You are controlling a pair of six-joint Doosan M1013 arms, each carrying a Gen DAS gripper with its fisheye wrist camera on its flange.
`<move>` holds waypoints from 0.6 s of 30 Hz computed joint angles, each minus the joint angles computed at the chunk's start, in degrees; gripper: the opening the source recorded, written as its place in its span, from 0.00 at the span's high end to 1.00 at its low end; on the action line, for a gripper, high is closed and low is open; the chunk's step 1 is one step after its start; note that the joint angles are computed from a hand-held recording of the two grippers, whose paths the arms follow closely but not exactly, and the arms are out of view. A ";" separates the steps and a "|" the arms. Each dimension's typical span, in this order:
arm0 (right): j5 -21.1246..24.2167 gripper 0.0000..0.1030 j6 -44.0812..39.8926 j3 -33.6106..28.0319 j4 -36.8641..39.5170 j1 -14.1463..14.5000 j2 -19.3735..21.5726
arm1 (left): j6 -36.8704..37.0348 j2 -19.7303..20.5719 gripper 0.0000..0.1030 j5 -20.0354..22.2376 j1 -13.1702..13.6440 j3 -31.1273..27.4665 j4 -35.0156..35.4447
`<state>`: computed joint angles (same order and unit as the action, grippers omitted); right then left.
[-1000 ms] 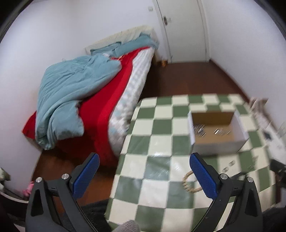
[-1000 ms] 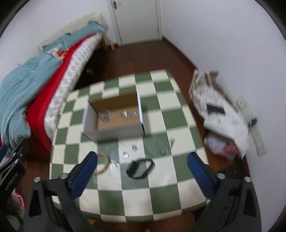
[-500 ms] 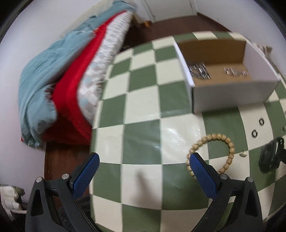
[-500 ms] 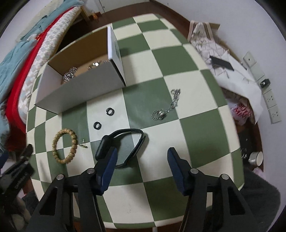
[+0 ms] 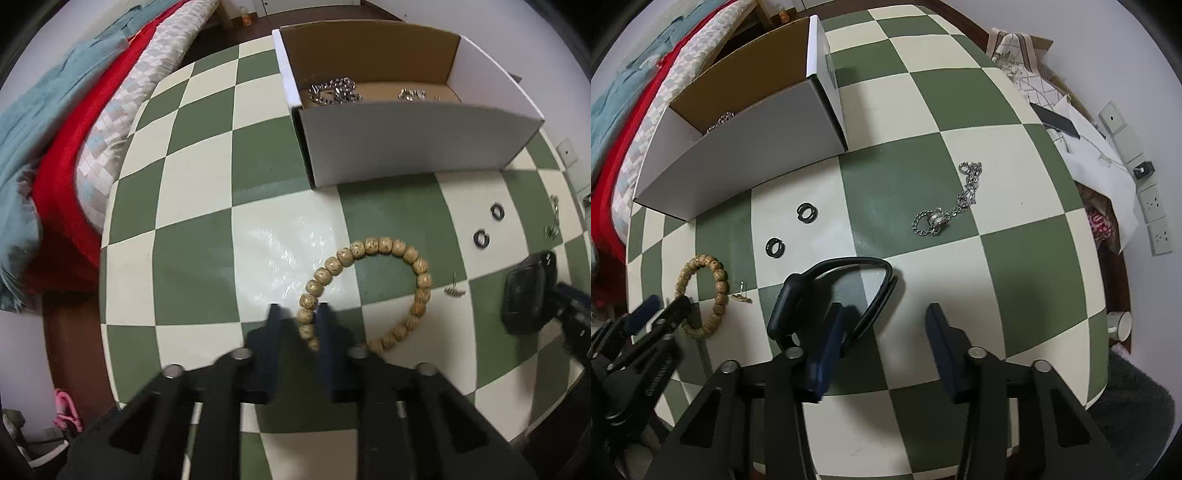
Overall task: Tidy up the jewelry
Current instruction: 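Grasp black watch band with right gripper while left gripper grasps wooden bead bracelet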
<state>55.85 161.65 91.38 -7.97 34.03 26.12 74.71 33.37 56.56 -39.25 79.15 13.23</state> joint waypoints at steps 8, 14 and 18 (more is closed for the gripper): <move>1.19 0.93 -5.54 -0.11 0.71 -0.08 -0.10 | -4.38 -2.54 0.93 -0.73 -0.44 3.87 0.67; 1.18 0.82 -5.89 0.49 2.48 -0.27 -0.60 | -5.05 -3.03 0.93 -0.69 -0.72 4.44 0.94; 2.04 0.73 -4.63 0.34 1.80 0.14 -0.54 | -5.62 -3.25 0.93 -0.83 -0.89 4.74 1.18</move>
<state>57.89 157.02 91.72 -6.17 34.17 25.58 69.08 30.12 55.73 -40.14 83.89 14.41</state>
